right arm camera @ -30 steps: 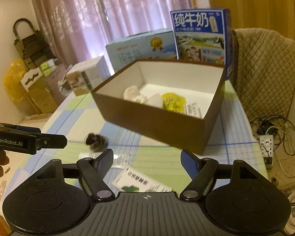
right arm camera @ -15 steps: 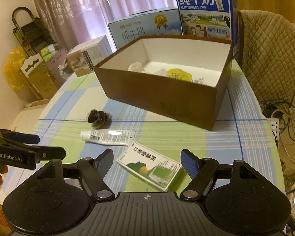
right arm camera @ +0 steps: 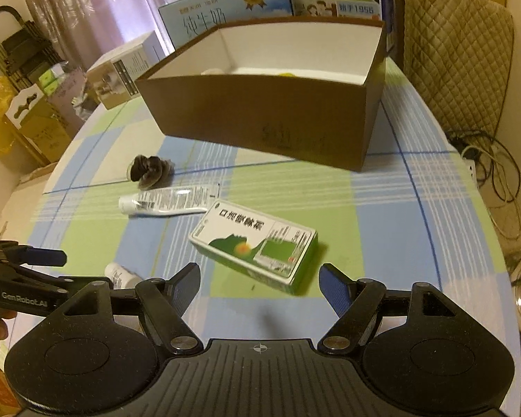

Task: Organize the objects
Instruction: 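Grasp the white pill bottle with the left tool while the right tool grasps the green spray box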

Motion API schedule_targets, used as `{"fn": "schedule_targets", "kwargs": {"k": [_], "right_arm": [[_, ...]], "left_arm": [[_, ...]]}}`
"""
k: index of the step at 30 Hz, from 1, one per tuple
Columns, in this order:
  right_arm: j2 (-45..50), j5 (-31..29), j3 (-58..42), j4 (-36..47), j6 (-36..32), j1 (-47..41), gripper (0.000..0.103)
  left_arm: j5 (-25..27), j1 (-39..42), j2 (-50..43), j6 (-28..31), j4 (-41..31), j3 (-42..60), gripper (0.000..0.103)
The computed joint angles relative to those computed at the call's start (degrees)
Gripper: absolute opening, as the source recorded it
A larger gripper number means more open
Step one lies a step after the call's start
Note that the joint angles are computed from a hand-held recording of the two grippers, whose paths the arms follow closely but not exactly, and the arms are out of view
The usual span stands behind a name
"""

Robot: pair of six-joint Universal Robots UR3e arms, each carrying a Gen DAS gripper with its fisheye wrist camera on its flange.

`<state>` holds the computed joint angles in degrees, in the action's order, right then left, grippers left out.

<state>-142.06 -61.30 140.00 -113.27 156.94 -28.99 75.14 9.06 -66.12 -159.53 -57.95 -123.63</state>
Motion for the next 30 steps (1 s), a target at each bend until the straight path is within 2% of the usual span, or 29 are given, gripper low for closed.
{"fn": "schedule_targets", "kwargs": {"k": [8, 20, 25, 27, 30], "right_arm": [[2.5, -4.1, 1.3, -5.3, 7.0, 5.4, 0.073], [0.1, -7.5, 1.8, -4.0, 11.7, 7.0, 0.073], [-0.3, -8.1, 1.9, -3.6, 12.7, 7.1, 0.073], [-0.3, -8.3, 2.0, -3.7, 12.9, 7.2, 0.073], [0.5, -8.6, 2.2, -4.7, 13.4, 7.5, 0.073]], "left_arm": [[-0.2, 0.5, -2.8, 3.6, 1.6, -0.9, 0.098], [0.0, -1.1, -7.5, 7.7, 6.3, -1.5, 0.090], [0.8, -2.3, -9.8, 8.4, 7.9, -1.4, 0.081], [1.2, -2.6, -10.6, 8.5, 8.7, -1.4, 0.071], [1.4, -2.8, -11.8, 8.4, 9.4, -1.2, 0.066]]}}
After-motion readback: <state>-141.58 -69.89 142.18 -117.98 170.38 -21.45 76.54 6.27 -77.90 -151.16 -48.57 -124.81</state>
